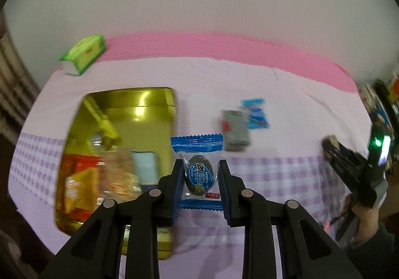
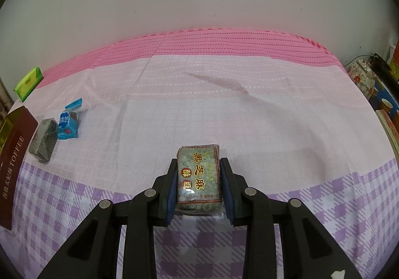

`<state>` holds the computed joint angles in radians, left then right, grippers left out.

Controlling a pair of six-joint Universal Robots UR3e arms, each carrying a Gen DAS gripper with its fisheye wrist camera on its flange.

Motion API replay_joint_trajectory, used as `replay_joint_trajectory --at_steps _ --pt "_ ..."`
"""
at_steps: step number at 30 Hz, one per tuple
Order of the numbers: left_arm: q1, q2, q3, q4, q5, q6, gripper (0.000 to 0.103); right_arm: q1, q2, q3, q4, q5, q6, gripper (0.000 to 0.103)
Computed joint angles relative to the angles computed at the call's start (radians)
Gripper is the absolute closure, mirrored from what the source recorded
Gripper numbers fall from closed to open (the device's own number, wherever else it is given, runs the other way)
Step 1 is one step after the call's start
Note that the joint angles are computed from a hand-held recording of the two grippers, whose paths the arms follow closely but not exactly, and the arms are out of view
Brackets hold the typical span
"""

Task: Organize snacks
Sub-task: 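Drop the blue candy into the tin with the left tool while the right tool holds the cake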

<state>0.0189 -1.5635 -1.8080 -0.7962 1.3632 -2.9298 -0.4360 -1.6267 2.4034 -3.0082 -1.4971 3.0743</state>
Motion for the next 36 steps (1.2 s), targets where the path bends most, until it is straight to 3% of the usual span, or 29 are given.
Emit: replay_joint_trajectory --at_steps 13,26,36 --pt "0.278 0.019 0.031 -0.086 -0.007 0.079 0.075 0.007 0.003 -0.005 0.002 -0.008 0.004 0.073" --pt "0.29 0.047 -0.127 -0.074 0.031 0.182 0.075 0.007 0.0 -0.004 0.004 -0.009 0.004 0.073" --pt "0.279 0.01 -0.173 0.017 0.093 0.202 0.075 0.008 0.001 -0.004 0.003 -0.011 0.004 0.073"
